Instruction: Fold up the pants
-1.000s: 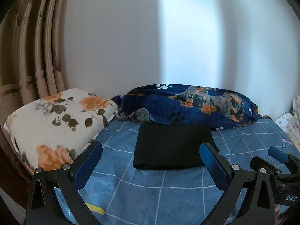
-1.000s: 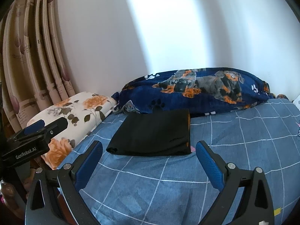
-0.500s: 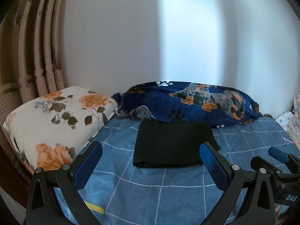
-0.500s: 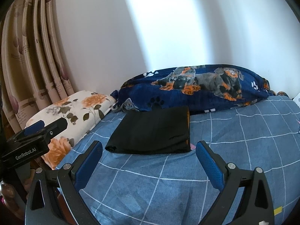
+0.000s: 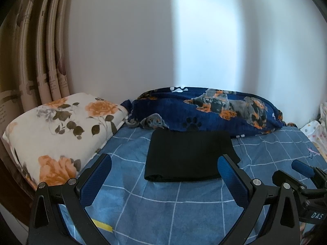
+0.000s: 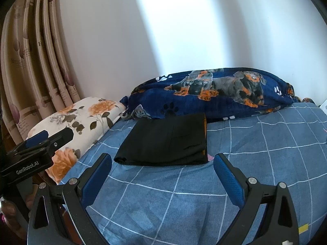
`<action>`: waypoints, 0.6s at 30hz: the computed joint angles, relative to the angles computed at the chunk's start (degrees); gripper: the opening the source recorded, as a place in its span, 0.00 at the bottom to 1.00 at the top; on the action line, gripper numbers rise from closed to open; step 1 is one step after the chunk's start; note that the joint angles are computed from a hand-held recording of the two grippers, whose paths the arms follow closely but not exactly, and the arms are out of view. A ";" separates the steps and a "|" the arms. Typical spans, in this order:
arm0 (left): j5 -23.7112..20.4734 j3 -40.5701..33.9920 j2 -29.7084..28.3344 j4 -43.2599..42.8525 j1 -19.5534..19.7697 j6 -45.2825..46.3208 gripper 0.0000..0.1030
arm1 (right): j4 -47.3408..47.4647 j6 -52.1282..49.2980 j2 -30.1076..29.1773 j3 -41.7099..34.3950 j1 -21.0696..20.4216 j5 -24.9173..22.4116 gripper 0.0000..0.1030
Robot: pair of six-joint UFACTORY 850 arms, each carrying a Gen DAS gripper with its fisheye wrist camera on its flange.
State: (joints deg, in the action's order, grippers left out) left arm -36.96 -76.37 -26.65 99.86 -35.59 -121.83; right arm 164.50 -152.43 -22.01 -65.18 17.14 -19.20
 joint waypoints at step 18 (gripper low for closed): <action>2.37 -2.33 -2.51 -1.46 1.11 2.28 1.00 | -6.05 5.69 -2.34 -2.30 -0.71 1.30 0.96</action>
State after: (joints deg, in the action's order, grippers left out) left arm -34.58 -78.70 -29.15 98.40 -34.48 -119.55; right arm 158.44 -146.74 -24.35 -67.48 16.43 -17.90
